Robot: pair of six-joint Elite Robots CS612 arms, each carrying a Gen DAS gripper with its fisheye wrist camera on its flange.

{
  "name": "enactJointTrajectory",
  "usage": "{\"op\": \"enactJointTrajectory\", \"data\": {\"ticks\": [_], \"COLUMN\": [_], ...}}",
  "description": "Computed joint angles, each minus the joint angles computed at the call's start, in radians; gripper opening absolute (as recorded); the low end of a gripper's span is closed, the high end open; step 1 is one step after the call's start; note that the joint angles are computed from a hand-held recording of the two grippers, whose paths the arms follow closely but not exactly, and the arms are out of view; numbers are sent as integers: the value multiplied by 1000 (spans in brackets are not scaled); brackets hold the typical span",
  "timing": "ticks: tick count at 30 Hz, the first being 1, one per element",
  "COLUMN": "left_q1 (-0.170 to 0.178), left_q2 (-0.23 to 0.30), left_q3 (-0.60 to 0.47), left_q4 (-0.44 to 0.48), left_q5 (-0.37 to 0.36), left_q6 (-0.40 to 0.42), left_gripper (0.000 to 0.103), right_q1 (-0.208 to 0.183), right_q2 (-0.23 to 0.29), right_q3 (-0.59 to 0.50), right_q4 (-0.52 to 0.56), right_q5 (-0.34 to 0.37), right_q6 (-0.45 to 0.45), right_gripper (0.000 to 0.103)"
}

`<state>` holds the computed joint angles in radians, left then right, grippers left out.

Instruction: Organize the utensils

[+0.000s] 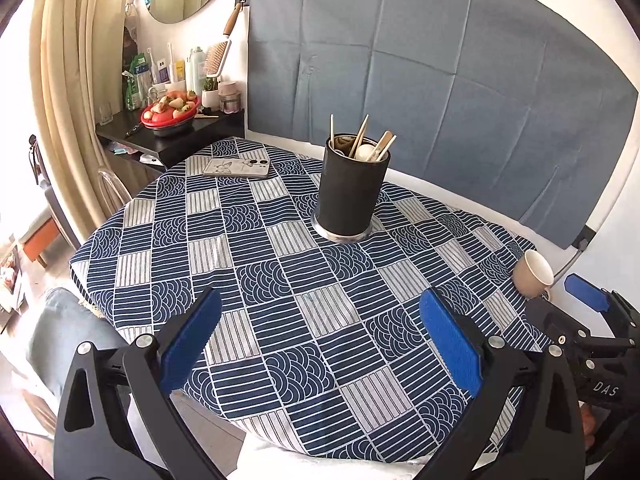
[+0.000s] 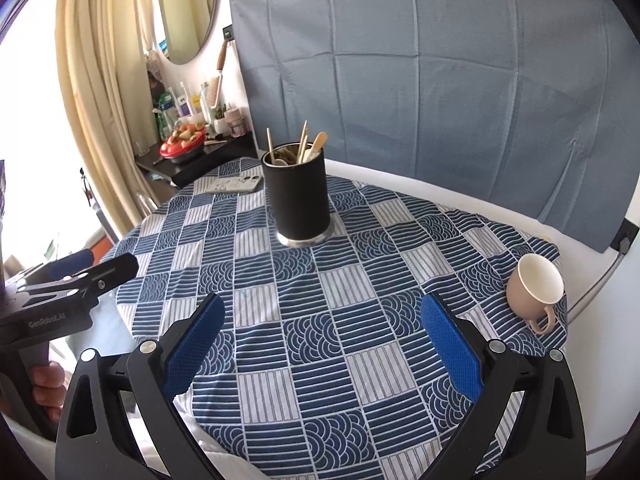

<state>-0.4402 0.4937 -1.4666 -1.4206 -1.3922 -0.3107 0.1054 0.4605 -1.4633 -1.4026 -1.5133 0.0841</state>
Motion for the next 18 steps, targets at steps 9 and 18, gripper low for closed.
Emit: {"op": "enactJointTrajectory", "data": {"ticks": [9, 18], "left_q1": [-14, -13], "left_q2": [1, -2], "left_q3": [-5, -3], "left_q4": [6, 10], "left_q5": [32, 31], "left_q6": [28, 25], "left_gripper": [97, 97], "right_q1": [-6, -7], "right_q2": [2, 2], "right_q3": [-4, -6], "right_q4": [4, 9], "right_q5": [9, 11], "right_q6": [8, -2], "right_gripper": [94, 94]}}
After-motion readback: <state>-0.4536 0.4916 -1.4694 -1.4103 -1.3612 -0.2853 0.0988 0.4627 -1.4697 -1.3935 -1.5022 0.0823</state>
